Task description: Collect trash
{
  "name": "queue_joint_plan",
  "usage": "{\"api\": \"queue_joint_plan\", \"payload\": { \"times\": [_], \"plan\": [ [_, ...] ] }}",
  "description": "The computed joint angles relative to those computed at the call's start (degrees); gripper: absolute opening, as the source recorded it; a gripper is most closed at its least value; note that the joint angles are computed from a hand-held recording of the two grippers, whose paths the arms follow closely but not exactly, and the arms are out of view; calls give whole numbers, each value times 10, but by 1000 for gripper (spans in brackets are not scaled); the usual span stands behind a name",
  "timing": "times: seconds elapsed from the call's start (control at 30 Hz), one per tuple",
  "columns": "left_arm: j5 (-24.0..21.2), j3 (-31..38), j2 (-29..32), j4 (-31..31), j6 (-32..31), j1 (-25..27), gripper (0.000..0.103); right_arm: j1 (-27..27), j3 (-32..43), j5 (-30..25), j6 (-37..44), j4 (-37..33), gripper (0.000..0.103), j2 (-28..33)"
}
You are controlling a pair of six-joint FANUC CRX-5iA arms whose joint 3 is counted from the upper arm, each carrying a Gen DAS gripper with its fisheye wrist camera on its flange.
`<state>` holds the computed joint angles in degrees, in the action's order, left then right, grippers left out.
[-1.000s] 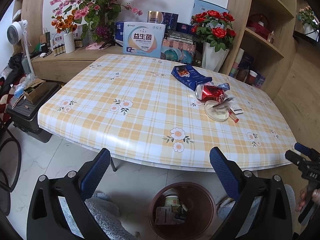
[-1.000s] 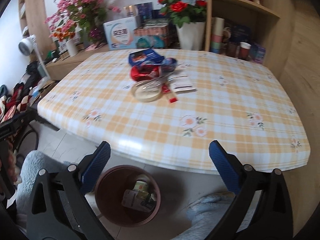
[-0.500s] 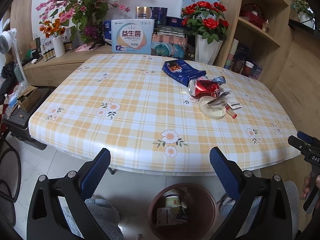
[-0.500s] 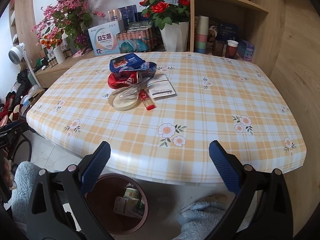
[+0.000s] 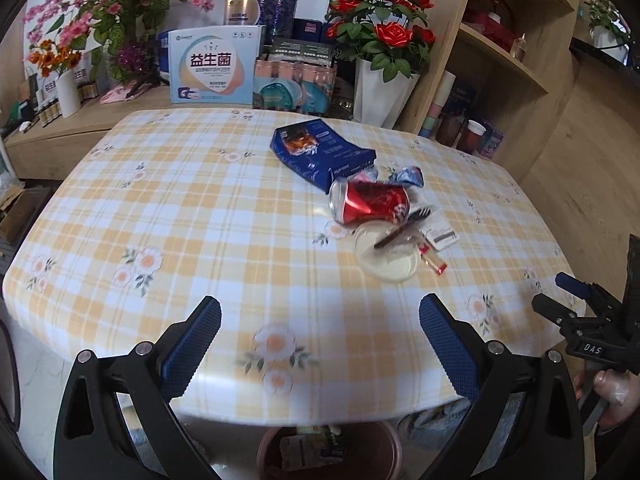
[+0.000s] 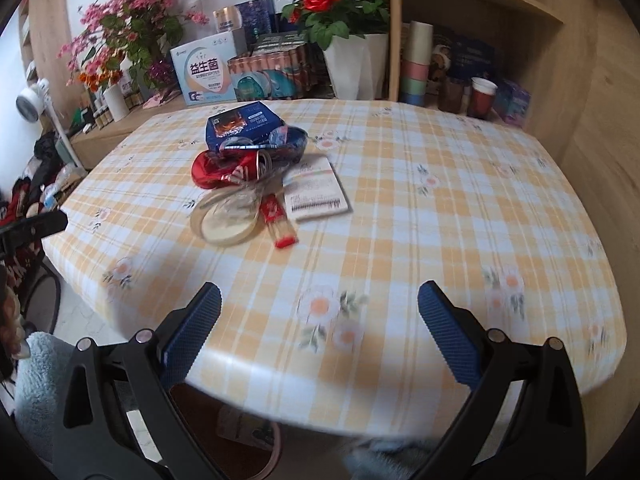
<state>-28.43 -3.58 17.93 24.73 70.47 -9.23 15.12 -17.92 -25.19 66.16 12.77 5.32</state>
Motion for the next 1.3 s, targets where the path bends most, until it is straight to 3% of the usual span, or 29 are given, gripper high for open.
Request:
{"api": "queue_joint_plan", "payload": {
  "times": [0.23, 0.37, 0.43, 0.5, 0.53, 0.57, 0.77, 0.83, 0.87, 0.93, 1.03, 1.3],
  "plan": [
    [-13, 83, 70, -9, 4, -5, 97, -18, 128, -32, 128, -103, 97, 93],
    [-21, 112, 98, -8, 2, -5, 97, -14, 157, -5, 147, -142, 94, 126],
    [-25, 121, 109, -1, -1, -3, 95, -15, 192, -14, 188, -187, 79, 152],
    [-30, 129, 119, 7, -9, -1, 92, -24, 238, -38, 232, -250, 73, 178],
    [-33, 132, 123, 7, -10, 0, 91, -27, 253, -40, 244, -273, 62, 188],
    [-35, 137, 127, 8, -10, 1, 91, -29, 263, -39, 248, -283, 57, 196],
    [-58, 166, 152, 19, -22, 3, 87, -49, 332, -72, 240, -358, 50, 241],
    [-59, 171, 155, 21, -28, 2, 87, -60, 358, -93, 236, -392, 41, 256],
    [-60, 174, 156, 27, -35, 1, 87, -66, 366, -103, 235, -410, 36, 260],
    [-61, 178, 159, 32, -43, 0, 87, -79, 375, -116, 238, -450, 14, 263],
    [-62, 183, 162, 35, -50, -4, 86, -90, 358, -108, 258, -488, 8, 245],
    [-69, 219, 181, 7, -52, -20, 85, -119, 309, -80, 313, -541, 7, 185]
  ]
}}
